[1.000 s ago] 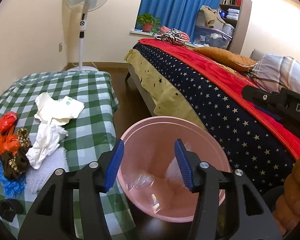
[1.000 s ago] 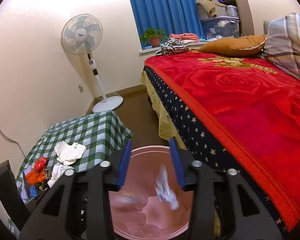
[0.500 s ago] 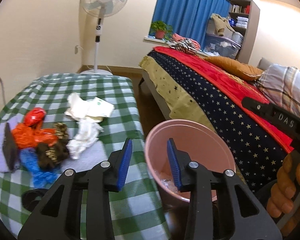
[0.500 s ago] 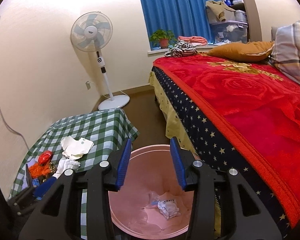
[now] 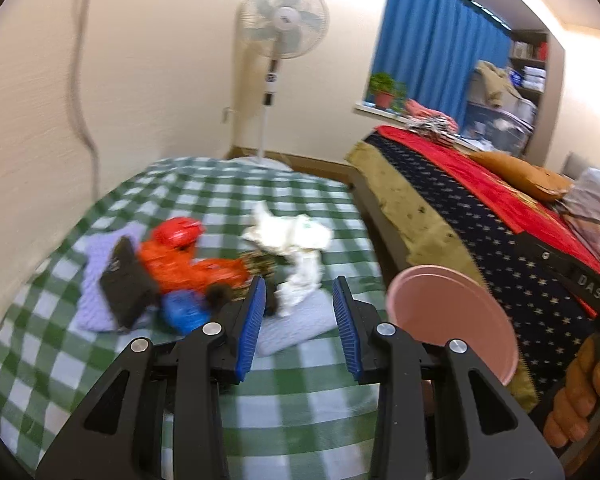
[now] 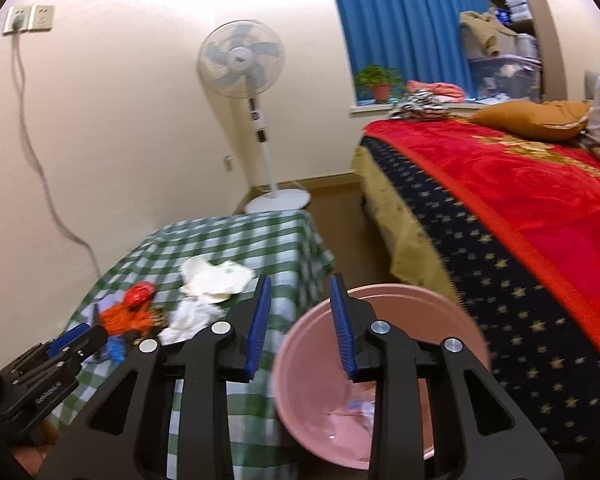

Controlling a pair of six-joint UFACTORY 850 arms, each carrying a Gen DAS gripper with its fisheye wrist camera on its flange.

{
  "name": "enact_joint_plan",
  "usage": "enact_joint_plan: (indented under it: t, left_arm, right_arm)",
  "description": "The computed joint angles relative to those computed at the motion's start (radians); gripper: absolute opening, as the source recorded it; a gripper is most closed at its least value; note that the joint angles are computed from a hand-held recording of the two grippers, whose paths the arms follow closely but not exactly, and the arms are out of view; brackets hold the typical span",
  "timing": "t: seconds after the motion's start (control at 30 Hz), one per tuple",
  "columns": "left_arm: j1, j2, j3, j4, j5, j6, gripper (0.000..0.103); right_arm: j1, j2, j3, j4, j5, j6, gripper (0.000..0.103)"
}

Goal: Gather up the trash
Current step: 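Return both tools to the table and grasp the white foam net with the right tool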

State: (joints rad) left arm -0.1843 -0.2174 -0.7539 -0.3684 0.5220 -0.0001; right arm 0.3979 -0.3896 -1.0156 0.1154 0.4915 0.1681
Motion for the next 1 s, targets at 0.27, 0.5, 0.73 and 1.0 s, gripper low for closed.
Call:
enact_joint_plan:
  t: [0.27, 0.5, 0.73, 1.0]
  left_arm:
    - [0.046, -0.03, 0.023, -0.143, 0.055, 0.097, 0.035]
    - [0.069, -0.063, 0.011, -0.264, 0.075, 0.183, 0.035]
    - [0.086, -0.104, -0.035, -0.363, 0.068, 0.267, 0.035]
    - [0.096, -0.15, -0.093, -0.432, 0.045, 0.351, 0.044]
  right_arm:
    - [0.052, -0.092, -0.084, -0.135, -0.065, 0.126, 0.028]
    - [0.088, -0.191, -0.185, -0.214, -0.121, 0.224, 0.028]
    - [0.096, -0.265, -0.274, -0.31, -0.191, 0.344, 0.03]
    - [0.096, -0.352, -0.375, -0.435, -0.287, 0.51, 0.042]
